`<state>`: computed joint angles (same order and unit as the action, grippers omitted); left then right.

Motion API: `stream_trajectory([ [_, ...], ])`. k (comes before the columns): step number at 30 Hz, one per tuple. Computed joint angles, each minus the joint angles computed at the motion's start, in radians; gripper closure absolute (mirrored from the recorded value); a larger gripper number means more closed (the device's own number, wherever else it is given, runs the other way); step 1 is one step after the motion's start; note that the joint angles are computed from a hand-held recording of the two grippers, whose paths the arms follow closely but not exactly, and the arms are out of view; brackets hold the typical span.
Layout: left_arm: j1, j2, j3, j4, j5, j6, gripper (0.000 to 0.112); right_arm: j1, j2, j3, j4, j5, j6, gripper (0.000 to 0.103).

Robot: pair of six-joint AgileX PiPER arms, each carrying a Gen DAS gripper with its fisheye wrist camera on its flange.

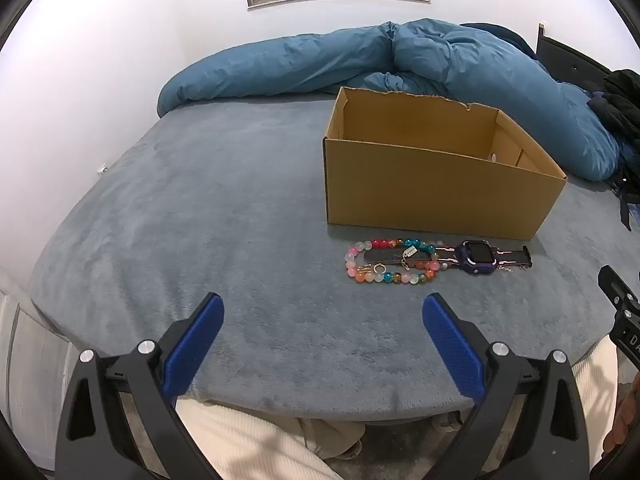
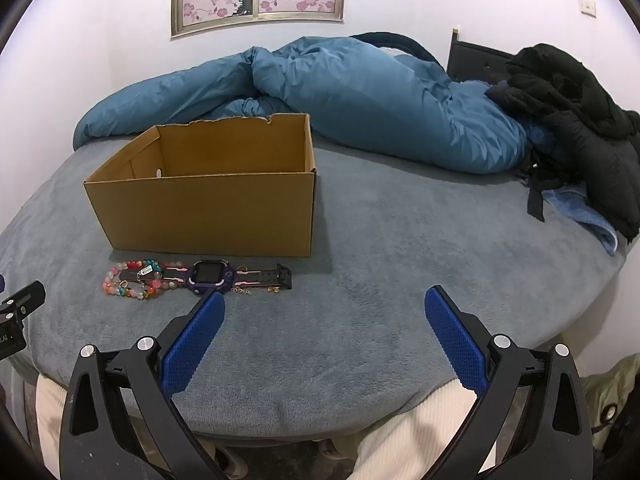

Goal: Organize jewelry

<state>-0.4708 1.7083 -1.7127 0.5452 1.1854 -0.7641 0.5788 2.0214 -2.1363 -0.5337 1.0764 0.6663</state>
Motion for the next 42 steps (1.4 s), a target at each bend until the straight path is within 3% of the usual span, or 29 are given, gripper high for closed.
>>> stream_trajectory([
  [42,-0.001,-0.001,0.004,0.006,-0.004,-0.008,0.015,-0.002,-0.005,0.009,0.002,-0.005,-0.001,0.008],
])
